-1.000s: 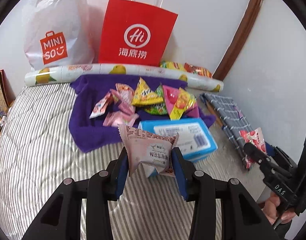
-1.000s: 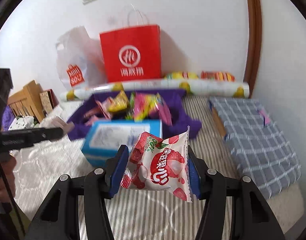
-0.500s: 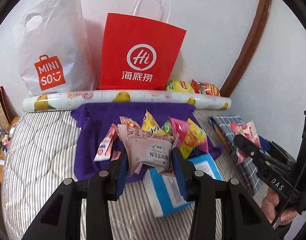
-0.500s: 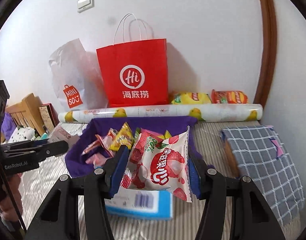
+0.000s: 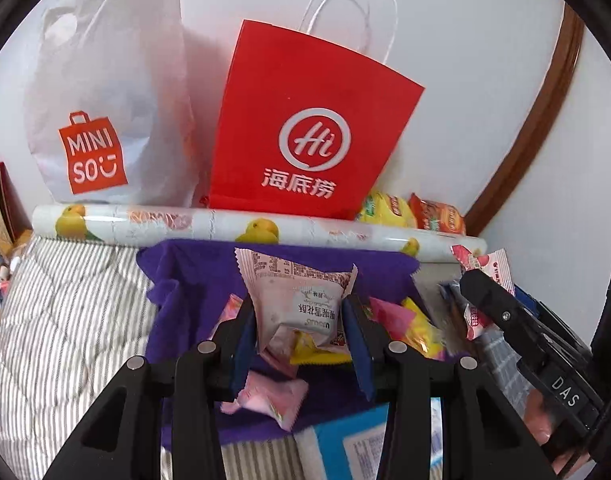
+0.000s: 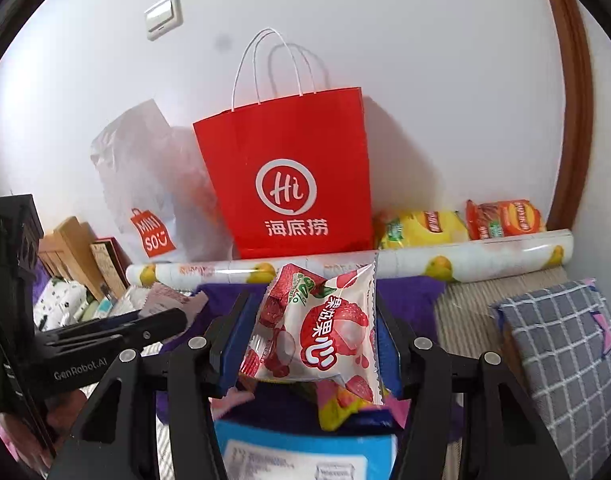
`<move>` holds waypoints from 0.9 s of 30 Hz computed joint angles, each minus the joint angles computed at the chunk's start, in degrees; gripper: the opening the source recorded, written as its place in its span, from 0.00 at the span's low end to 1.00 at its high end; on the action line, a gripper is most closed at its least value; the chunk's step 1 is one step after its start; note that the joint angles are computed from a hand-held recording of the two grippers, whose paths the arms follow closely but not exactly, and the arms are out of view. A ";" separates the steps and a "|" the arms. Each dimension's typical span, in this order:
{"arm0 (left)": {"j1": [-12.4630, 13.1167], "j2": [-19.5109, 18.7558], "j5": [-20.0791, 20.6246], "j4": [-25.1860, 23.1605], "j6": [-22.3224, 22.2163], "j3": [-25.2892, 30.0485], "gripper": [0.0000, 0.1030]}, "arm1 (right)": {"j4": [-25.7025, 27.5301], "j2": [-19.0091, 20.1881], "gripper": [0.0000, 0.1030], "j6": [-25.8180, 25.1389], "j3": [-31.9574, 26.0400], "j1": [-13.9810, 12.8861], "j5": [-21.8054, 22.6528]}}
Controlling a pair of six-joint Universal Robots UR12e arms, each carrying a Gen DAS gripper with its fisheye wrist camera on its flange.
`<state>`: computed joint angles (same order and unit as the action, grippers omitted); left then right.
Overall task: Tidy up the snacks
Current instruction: 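Carry the lychee and pastry packets up and over the purple towel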
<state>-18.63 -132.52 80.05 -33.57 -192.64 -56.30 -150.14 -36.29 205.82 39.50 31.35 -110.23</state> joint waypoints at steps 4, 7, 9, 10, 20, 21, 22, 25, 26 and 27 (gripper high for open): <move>-0.21 -1.09 1.64 0.53 0.61 0.36 0.39 | 0.34 1.77 0.54 0.88 -1.90 -0.71 2.09; -0.12 -1.24 1.95 2.90 -0.15 -1.09 0.39 | 1.48 2.46 0.54 0.99 -2.16 -0.99 3.06; -0.03 -1.38 1.40 2.42 -0.21 -1.26 0.39 | 1.73 2.51 0.54 0.42 -1.79 -0.98 2.97; -0.12 -1.38 1.80 2.20 0.23 -1.31 0.39 | 1.33 2.41 0.54 0.25 -1.32 -0.96 2.89; -0.07 -1.20 2.97 2.48 0.48 -2.20 0.39 | 1.62 2.53 0.54 -0.19 -0.45 -0.69 2.17; -0.08 -1.23 3.21 2.38 0.34 -2.21 0.39 | 1.82 2.60 0.54 -0.15 -0.53 -0.68 2.16; -0.09 -1.27 3.53 2.16 0.22 -2.16 0.39 | 1.89 2.67 0.54 -0.19 -0.59 -0.65 2.16; -0.20 -1.30 4.32 2.14 0.43 -2.16 0.39 | 1.47 2.70 0.54 -0.73 -0.49 -0.55 2.15; -0.24 -1.35 4.56 2.12 0.52 -2.08 0.39 | 1.15 2.66 0.54 -0.96 -0.38 -0.52 2.25; -0.27 -1.36 4.76 2.16 0.58 -2.06 0.39 | 0.97 2.66 0.54 -1.16 -0.36 -0.50 2.28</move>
